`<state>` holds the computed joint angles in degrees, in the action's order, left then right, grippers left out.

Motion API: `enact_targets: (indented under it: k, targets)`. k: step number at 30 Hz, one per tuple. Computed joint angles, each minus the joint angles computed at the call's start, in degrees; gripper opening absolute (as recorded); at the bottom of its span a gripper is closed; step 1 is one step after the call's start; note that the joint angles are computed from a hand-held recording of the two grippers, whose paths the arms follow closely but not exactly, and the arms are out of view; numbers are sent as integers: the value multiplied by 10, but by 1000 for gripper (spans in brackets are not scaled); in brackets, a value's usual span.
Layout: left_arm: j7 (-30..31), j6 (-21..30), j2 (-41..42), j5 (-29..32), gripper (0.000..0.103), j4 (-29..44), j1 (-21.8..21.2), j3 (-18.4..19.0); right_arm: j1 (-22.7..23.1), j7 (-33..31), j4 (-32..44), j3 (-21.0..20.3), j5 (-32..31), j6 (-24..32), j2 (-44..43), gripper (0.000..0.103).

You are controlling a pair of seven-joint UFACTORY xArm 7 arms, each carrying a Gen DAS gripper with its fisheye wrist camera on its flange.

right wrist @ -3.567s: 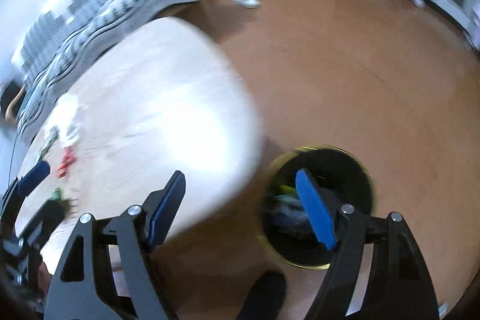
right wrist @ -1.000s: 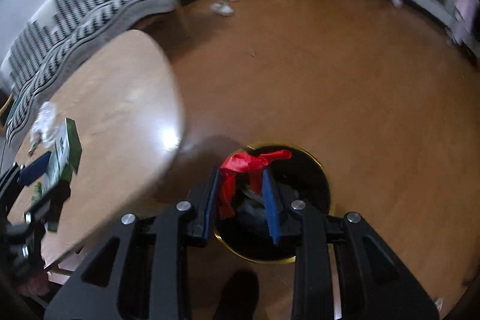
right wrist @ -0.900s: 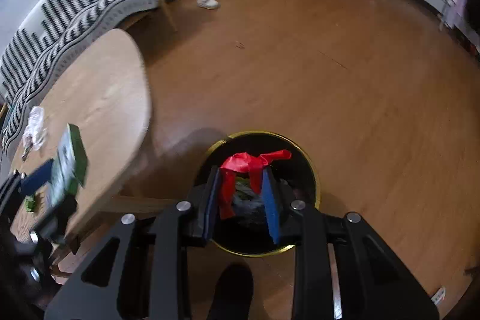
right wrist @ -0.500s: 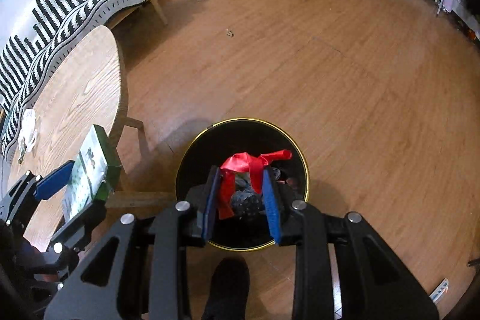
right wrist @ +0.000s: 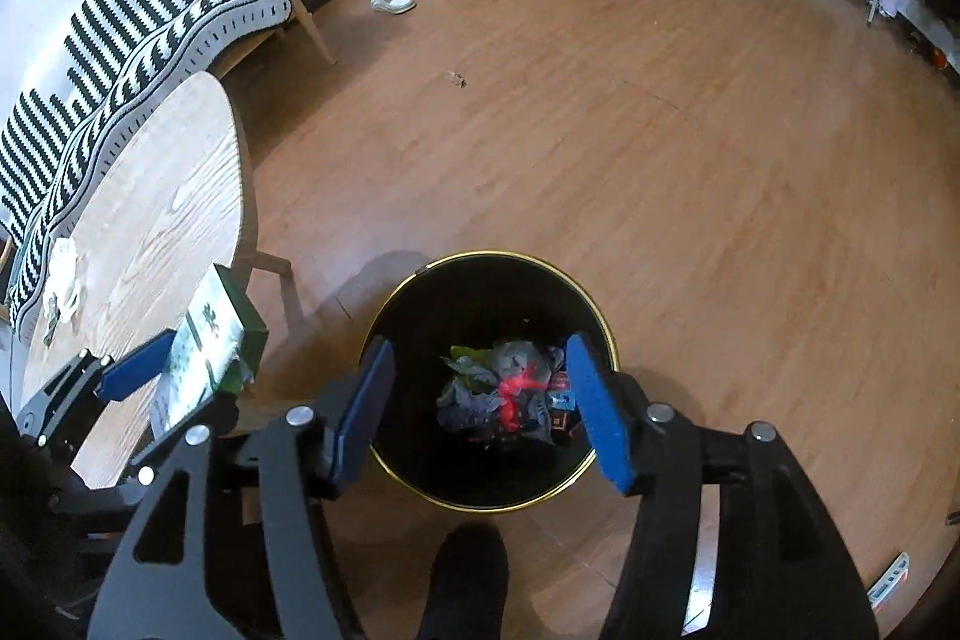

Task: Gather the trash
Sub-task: 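Carry cigarette box and red ribbon over the bin and release both, then grasp the clear plastic bag with the right tool while the left tool grasps the striped wrapper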

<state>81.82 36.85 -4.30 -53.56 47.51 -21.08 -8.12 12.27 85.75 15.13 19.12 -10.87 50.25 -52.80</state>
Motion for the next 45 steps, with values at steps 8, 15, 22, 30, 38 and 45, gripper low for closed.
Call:
enact_targets:
  k: [8, 15, 22, 30, 38, 45]
  targets:
    - [-15, 24, 17, 4, 66, 14, 0, -5, 2, 27, -8, 12, -2, 42, -48, 64]
    - [-5, 39, 21, -11, 90, 26, 8, -5, 3, 36, -7, 14, -4, 69, -68, 66]
    - [11, 47, 16, -6, 93, 53, 47, 27, -38, 32, 63, 27, -45, -6, 54, 69]
    - [3, 45, 100, 8, 95, 183, 155, 71, -85, 51, 288, 69, -187, -94, 348, 70]
    - [-80, 79, 266, 44, 95, 413, 286, 91, -5, 11, 629, 73, -327, -60, 675, 74]
    - [-147, 83, 453, 133, 95, 650, 342, 93, 106, -130, 920, 35, -316, 31, 892, 75]
